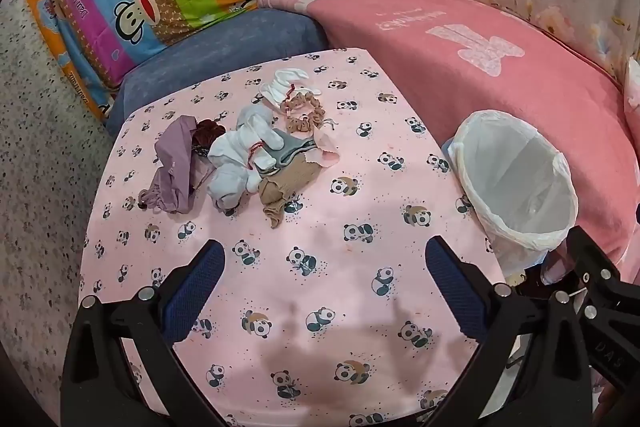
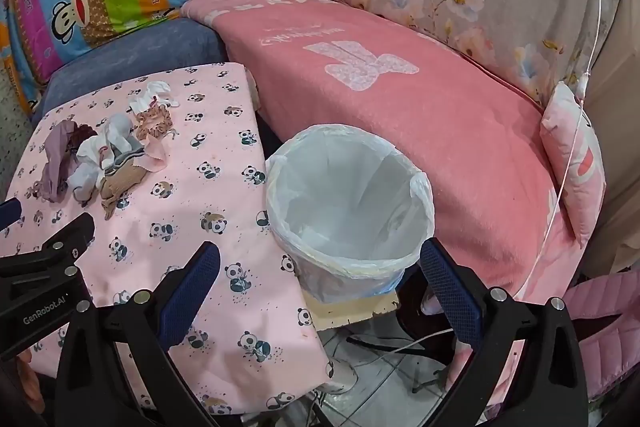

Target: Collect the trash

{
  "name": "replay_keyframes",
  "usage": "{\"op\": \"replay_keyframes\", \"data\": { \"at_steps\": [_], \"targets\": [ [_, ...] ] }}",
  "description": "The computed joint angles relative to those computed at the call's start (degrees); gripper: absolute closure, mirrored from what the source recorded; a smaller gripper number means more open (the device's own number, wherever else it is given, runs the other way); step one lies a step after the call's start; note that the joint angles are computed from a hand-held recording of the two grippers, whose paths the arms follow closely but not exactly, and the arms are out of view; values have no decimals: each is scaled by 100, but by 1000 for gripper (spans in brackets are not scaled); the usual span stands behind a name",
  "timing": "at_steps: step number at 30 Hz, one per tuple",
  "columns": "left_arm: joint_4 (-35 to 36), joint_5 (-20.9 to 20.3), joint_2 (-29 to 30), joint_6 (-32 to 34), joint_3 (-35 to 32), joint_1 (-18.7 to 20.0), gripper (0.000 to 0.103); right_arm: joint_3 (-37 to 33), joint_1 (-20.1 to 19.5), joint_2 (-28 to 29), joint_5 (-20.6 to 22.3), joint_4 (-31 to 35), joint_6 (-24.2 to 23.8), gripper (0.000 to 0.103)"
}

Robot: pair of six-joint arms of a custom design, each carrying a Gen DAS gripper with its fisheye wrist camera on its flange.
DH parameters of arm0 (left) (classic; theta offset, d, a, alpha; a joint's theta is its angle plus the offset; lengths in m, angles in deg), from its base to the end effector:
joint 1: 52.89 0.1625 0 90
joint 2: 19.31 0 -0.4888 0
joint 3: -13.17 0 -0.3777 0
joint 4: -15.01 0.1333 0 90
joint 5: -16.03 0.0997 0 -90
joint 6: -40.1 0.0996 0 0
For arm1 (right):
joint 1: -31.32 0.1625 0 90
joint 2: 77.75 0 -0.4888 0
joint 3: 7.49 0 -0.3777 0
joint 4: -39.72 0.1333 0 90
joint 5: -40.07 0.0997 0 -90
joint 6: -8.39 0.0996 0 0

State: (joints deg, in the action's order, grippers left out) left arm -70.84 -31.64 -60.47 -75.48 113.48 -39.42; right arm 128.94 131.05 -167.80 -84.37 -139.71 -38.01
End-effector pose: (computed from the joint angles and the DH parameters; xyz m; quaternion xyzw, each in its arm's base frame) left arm -0.4792 -0.3208 0.0378 -0.0868 0.8115 -0.3573 0.4542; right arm 0.1416 -0.3705 0.3859 0.3222 -0.8352 0.2460 0.3717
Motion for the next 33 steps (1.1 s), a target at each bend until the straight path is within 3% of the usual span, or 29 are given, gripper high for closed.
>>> {"op": "replay_keyframes", "data": {
  "at_steps": [33],
  "targets": [
    [228,-63,100,-112,-271,46,7,-83,4,-12,-41,1,-119,5]
  ]
}}
